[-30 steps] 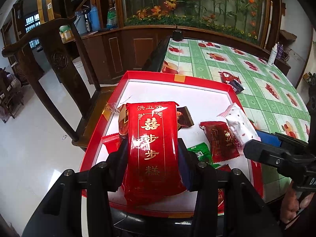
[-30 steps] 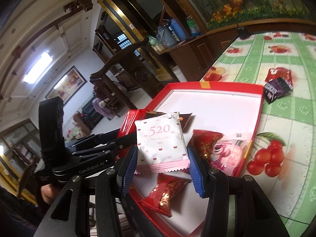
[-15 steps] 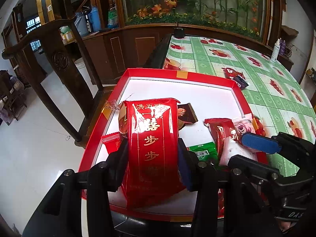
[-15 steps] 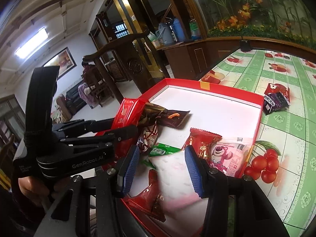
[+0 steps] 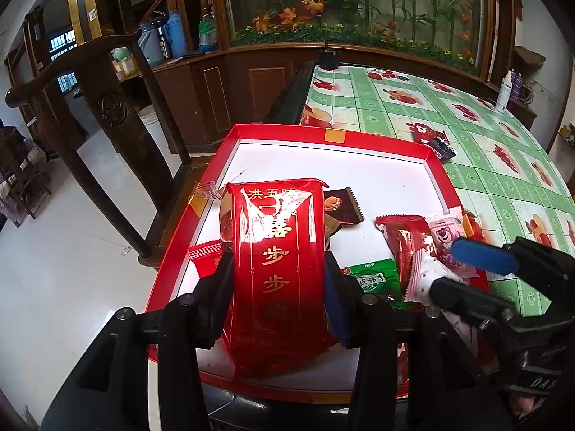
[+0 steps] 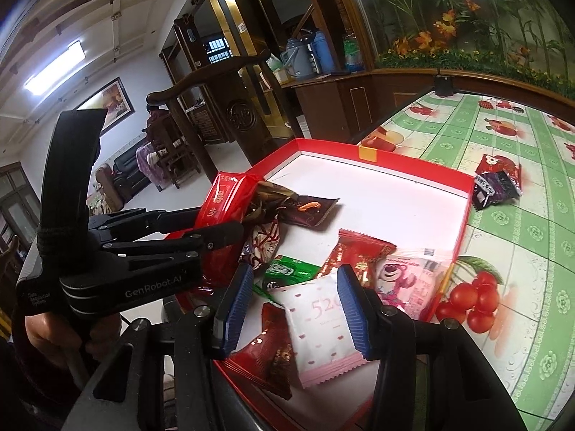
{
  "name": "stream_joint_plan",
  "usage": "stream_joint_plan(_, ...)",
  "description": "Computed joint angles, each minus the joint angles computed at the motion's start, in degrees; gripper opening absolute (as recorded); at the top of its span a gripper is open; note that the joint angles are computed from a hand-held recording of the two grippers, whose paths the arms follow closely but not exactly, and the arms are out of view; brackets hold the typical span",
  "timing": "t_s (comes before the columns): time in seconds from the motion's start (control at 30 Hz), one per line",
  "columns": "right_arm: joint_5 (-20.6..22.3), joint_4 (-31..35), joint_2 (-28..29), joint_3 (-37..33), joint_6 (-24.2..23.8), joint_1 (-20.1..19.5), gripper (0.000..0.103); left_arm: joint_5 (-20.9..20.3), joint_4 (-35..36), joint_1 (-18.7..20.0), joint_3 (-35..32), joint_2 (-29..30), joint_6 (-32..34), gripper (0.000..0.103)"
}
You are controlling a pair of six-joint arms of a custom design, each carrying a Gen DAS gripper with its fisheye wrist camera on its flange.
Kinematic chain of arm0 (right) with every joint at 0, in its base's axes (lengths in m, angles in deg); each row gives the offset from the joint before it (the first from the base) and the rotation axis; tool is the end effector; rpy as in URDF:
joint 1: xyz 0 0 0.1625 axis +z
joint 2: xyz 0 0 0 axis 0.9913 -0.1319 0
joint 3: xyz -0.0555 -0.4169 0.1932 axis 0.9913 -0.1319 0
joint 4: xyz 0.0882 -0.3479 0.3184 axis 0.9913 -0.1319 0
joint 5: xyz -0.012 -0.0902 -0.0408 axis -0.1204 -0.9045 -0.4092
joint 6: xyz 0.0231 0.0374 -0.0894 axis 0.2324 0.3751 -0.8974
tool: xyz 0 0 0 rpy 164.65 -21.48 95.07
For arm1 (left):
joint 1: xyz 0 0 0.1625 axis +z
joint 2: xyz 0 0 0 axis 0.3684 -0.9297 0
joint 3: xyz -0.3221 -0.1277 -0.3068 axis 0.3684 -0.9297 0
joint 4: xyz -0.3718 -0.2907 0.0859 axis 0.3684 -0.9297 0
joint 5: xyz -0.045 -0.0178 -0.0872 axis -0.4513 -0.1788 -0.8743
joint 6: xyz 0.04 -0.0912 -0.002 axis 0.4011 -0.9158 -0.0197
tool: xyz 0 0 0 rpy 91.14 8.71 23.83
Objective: Organize snacks
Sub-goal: 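Carry both packets over the tray and open both tools to drop them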
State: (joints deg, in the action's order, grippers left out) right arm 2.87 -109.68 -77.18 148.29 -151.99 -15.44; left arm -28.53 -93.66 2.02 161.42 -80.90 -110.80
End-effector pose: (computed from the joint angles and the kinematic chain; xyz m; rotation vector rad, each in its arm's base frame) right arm -0.0263 -0.4612 0.3342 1.3574 -2.7454 0.5238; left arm -0.4126 -0.4194 -0.0846 0.0732 2.0390 -0.9238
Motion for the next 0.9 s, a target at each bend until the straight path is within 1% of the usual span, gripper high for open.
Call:
stream_joint_plan(0.13,0.21,-0.38,0.03,-0.97,0.09,-0.61,0.05,-0.02,0.04,0.03,-0.05,0.06,0.04,0.046)
stream_joint_plan(0.3,-1.26,-2.27,-0.74,-1.88,-2.31,-1.64,0.049,0.02,0.55,-0.01,-0.24,0.2,-0.17,0.046)
stream_joint_plan(0.4,-3.76,-3.1,-1.41,-1.81,-5.0,-1.9,0.048,0.02,-0.17,-0.01,-0.11,0.17,0.46,0.046)
stream_joint_plan(0.43,-4.59,-3.46,-1.79,-1.48,-6.41,-1.98,0.045,0.01,-1.16,-0.05,0.18,0.03,1.01,0.046)
stream_joint_plan(0.57,-5.5,-1.36,-3.07,-0.27,-10.17,-1.9,0.044,0.28,-2.22,0.01,0.48,0.1,2.25,0.046)
stream_joint_plan(0.6,-6.22,-2.09,-3.08,0.32,-10.77,-1.62,0.044,0.46,-2.91,0.06,0.64,0.16,2.86,0.046)
stream_joint_plan(0.63,-8.06,-3.91,-2.79,1.4,-11.69,-0.98,0.041,0.56,-3.92,0.12,0.85,0.19,3.61,0.046)
stream_joint_plan(0.67,-9.5,-5.28,-2.45,2.21,-12.4,-0.51,0.039,0.79,-6.31,0.35,1.31,0.28,5.36,0.046)
stream_joint_plan(0.7,-10.07,-6.49,-2.2,2.89,-12.86,-0.28,0.038,0.9,-7.18,0.61,1.32,0.49,6.19,0.046)
stream_joint_plan(0.77,-10.13,-8.59,-1.35,3.75,-12.69,0.3,0.037,0.67,-8.98,1.72,0.77,1.3,8.59,0.046)
stream_joint_plan(0.8,-10.16,-8.72,-0.88,3.59,-12.01,0.58,0.037,1.11,-10.82,1.95,0.78,1.65,10.18,0.047)
stream_joint_plan(0.83,-10.61,-9.2,-0.05,3.34,-10.85,1.23,0.037,1.44,-13.64,2.32,0.69,2.13,13.13,0.048)
stream_joint_plan(0.9,-12.29,-13.85,2.17,3.57,-8.84,2.8,0.037,0.45,-15.22,3.04,-0.13,2.71,15.64,0.05)
